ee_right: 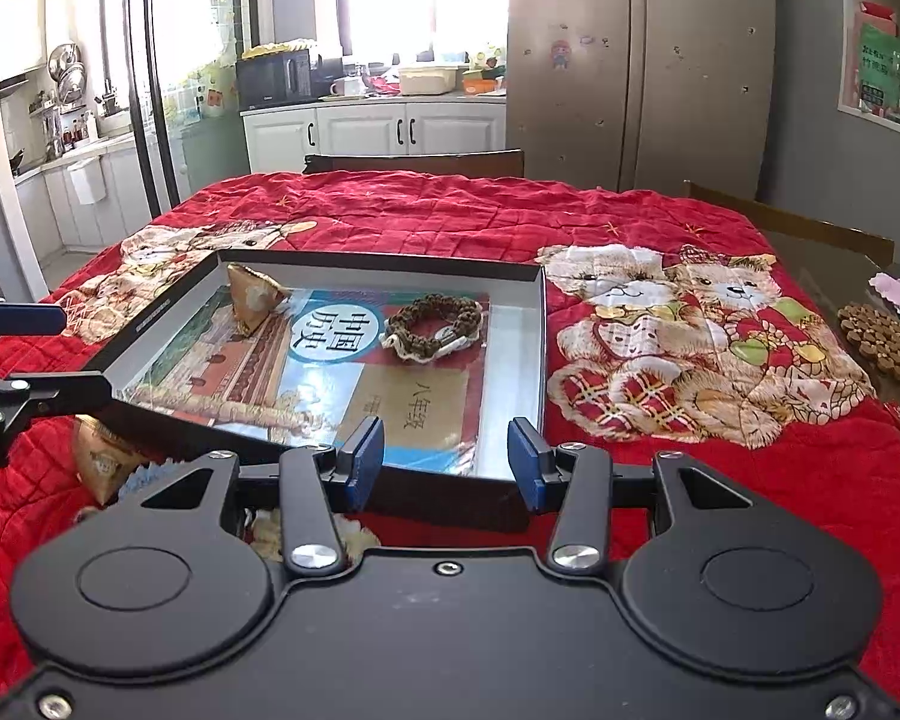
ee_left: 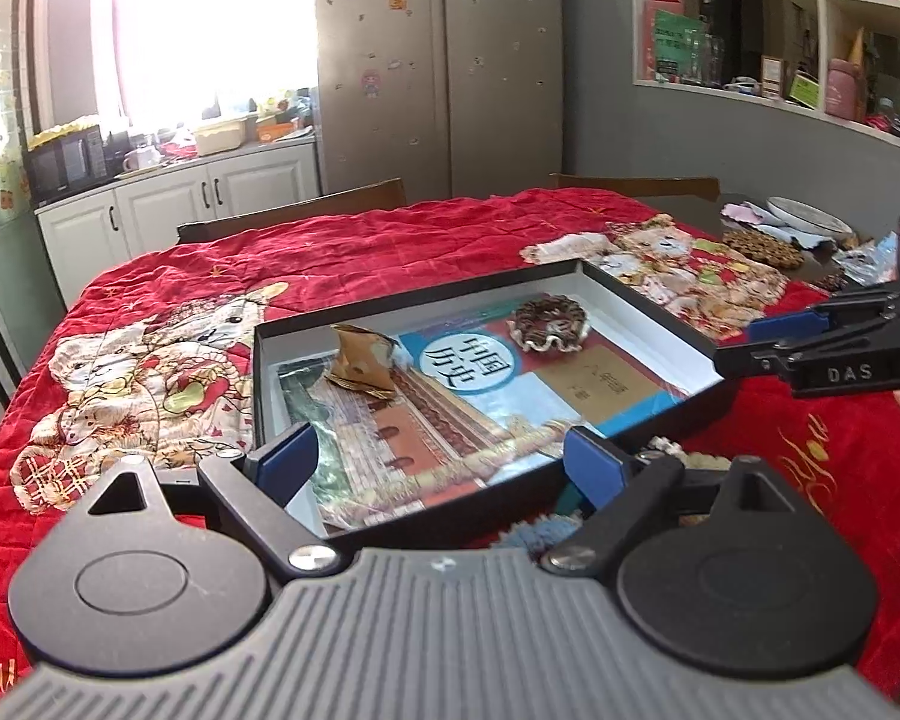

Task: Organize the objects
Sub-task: 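Withdraw both open tools from the box back toward the accessory pile, then grasp a brown fuzzy claw clip with left tool while right tool grasps another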

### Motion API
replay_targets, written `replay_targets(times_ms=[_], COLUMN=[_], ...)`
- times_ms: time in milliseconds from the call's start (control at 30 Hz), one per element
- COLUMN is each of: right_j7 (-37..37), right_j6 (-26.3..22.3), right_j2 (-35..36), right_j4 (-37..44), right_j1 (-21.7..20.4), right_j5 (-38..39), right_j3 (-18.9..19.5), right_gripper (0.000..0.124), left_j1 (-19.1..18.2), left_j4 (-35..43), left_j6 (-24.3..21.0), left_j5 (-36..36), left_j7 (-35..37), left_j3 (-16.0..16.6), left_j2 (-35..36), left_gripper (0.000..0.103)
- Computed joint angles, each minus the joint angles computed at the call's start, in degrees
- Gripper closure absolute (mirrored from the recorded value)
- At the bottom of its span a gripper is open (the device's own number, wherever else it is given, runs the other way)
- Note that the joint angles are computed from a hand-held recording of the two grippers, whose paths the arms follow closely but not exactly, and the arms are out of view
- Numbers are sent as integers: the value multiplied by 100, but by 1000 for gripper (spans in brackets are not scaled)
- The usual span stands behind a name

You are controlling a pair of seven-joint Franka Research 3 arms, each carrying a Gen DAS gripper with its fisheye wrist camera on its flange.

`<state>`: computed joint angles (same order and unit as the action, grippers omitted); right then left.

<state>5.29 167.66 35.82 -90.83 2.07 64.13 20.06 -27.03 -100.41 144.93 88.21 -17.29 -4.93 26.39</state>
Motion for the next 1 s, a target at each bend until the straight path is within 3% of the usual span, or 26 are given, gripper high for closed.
replay_targets(times_ms=[733,1000], right_j7=[-1042,-1320], right_j6=[-390,-749], right_j2=[-435,-600], right_j4=[-674,-896], right_j1=[-101,53], right_j5=[1158,1604], right_j3=[-174,-493], right_gripper=[80,80], left_j1=[-21,-28], left_j4=[-412,-443], left_j6=[469,731], left_j5=[620,651], left_j7=[-543,-488], left_j3=[-232,-306], left_j2=[-215,-135], left_gripper=[5,5])
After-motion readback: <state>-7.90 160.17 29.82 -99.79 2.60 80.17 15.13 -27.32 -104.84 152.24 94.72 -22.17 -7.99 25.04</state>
